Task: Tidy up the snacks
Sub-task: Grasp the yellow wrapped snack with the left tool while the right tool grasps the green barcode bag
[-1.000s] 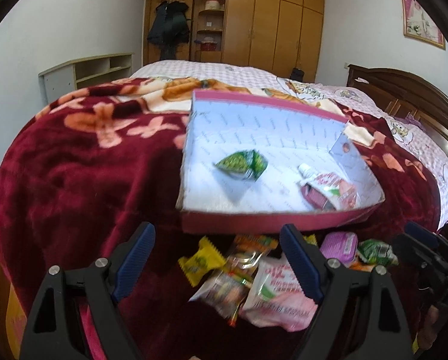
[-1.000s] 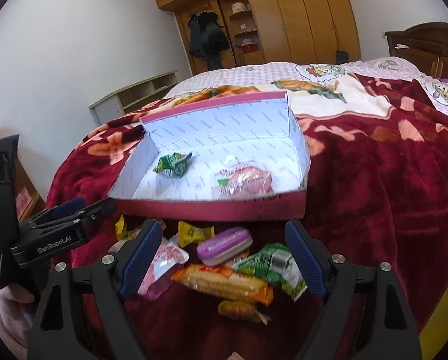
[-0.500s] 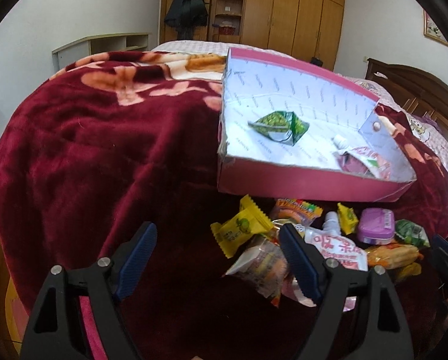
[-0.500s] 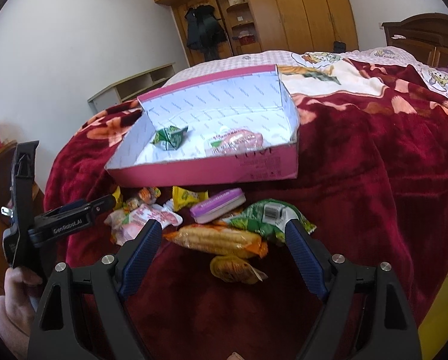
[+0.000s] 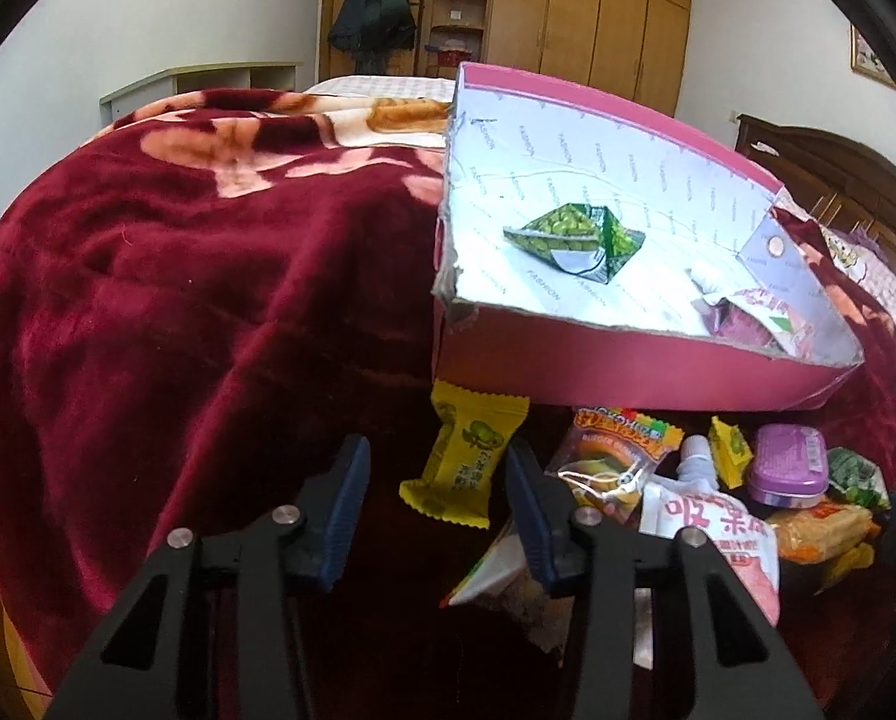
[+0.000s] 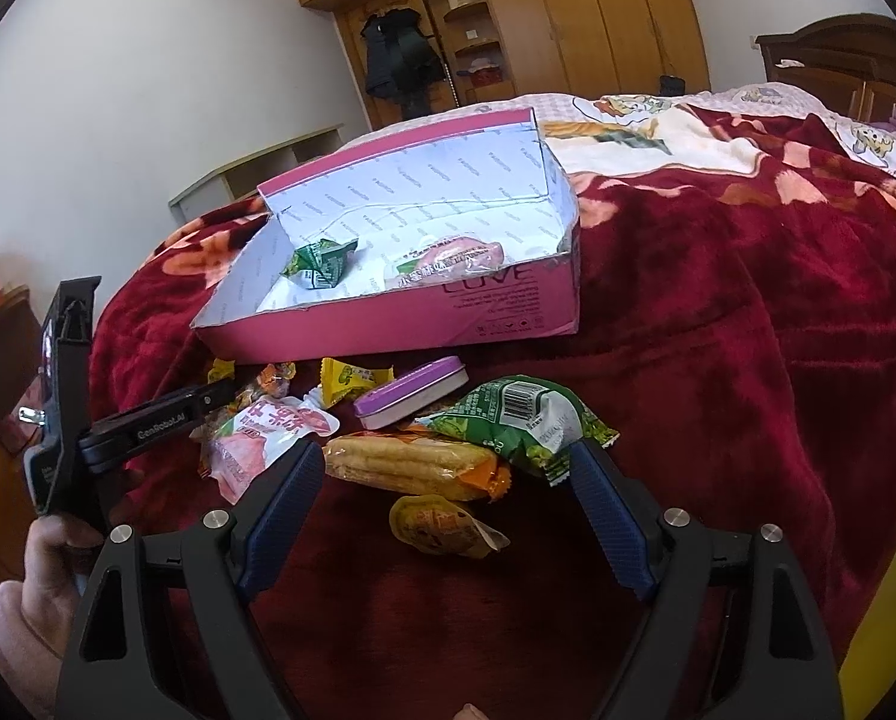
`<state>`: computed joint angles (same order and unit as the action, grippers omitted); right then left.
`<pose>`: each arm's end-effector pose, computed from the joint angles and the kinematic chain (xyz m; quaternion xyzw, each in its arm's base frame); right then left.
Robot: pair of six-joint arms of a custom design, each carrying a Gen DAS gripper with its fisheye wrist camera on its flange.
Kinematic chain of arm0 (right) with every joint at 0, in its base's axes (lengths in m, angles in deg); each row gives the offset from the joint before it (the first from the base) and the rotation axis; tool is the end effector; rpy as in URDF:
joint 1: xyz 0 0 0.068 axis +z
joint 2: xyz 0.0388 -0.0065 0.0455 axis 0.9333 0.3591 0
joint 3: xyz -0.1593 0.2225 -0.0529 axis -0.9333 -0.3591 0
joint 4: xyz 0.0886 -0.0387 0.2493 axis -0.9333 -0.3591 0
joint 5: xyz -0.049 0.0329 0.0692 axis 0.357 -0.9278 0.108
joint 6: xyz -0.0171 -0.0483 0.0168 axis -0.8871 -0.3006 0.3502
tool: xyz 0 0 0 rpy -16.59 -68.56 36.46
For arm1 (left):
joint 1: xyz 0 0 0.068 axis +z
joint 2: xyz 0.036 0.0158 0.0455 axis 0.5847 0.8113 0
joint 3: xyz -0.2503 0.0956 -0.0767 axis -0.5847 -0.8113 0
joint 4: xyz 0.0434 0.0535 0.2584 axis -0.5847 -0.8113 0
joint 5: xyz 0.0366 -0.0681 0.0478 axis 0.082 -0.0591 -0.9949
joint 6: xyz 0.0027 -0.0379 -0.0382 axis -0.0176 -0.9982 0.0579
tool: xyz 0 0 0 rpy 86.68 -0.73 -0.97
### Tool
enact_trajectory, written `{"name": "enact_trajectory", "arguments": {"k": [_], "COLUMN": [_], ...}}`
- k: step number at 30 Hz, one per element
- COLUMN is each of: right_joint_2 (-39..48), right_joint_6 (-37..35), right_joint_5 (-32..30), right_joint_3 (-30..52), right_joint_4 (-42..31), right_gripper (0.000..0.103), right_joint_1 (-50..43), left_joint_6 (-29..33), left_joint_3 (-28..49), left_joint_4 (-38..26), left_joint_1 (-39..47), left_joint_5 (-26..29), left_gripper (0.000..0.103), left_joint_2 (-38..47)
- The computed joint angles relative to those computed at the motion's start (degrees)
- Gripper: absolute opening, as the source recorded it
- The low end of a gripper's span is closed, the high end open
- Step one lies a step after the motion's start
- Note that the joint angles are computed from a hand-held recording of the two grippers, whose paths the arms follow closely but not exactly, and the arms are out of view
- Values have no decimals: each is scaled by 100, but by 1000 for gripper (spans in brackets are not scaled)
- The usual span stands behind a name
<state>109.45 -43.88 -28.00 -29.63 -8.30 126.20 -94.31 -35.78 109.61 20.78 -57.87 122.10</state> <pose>0.1461 0.1835 0.0696 0.0295 0.8897 0.0365 0.4542 0.2584 -0.0674 0.0589 0.0434 0.9139 -0.0598 0.3991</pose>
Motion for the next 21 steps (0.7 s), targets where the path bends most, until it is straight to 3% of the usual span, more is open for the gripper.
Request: {"name": "enact_trajectory", "arguments": {"k": [4, 9, 21], "right_joint_2": [5, -22, 15], "right_joint_6": [15, 34, -180], "right_joint_5": [-30, -44, -275], "right_joint_3": [-37, -75, -46], "right_joint_4": [26, 39, 159], "right_gripper": [86, 86, 86], "right_joint_1": [-41, -127, -887], "left_joint_6": [-59, -3, -70], "left_joint_3": [69, 11, -23], "left_joint_4": [84, 307, 464], "left_joint_1": [102, 128, 228], "left_joint_5": [122, 51, 227], "left_gripper": [49, 33, 32], "left_joint_2": [151, 274, 358]}}
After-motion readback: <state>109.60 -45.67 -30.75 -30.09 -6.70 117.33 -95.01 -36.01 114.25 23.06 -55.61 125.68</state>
